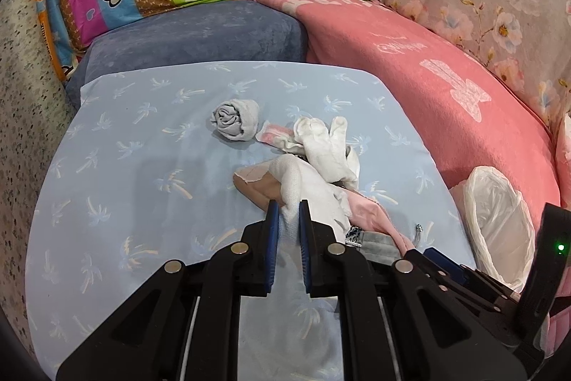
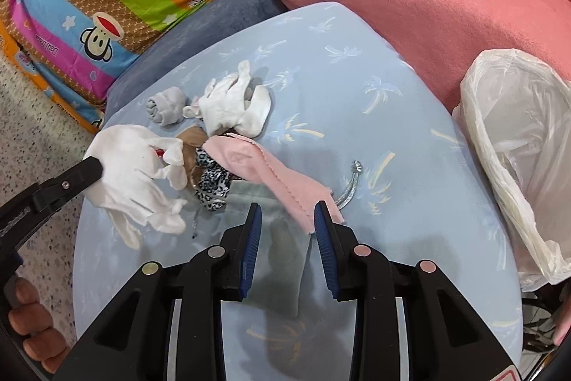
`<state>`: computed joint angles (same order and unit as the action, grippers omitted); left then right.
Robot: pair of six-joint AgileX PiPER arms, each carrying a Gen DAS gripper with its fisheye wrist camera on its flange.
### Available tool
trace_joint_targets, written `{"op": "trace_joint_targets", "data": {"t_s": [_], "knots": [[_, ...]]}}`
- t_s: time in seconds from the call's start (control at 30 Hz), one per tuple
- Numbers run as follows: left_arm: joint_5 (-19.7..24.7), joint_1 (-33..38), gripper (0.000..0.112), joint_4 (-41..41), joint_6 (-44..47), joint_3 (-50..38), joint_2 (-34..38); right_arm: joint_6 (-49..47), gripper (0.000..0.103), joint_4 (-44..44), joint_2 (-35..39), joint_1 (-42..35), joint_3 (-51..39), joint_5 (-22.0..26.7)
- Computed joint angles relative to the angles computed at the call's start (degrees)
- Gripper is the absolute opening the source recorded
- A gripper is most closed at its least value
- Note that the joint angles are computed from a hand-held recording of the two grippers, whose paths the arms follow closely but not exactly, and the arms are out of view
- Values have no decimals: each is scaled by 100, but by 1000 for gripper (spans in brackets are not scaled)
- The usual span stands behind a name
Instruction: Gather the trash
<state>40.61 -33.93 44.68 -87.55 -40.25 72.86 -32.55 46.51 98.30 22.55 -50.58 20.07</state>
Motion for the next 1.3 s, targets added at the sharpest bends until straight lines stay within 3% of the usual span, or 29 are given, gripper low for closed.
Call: {"op": "trace_joint_targets", "data": {"t_s": [0.13,0.2,0.27,0.77,1.03,1.3], "knots": [[-55,-10,12,9,-18,-69,188,43,26,-90,298,48,-169,-38],[-101,30,12,-19,34,-96,255,-28,8,-37,379,23,-221,21],[-119,56,11,-36,73,-118,286,-207,2,156,364,-33,-214,69],[434,-467,11,148,175,-926,529,-759,1,682,-1183,-829,-115,539],[609,-881,11,253,427,-1848,1169,-1082,1,781,-1731,-1814,-110,986],[389,-1126,12,-40,1037,-2929,2023,-1679,1,1015,-1820,-3162,-137,1427]]}}
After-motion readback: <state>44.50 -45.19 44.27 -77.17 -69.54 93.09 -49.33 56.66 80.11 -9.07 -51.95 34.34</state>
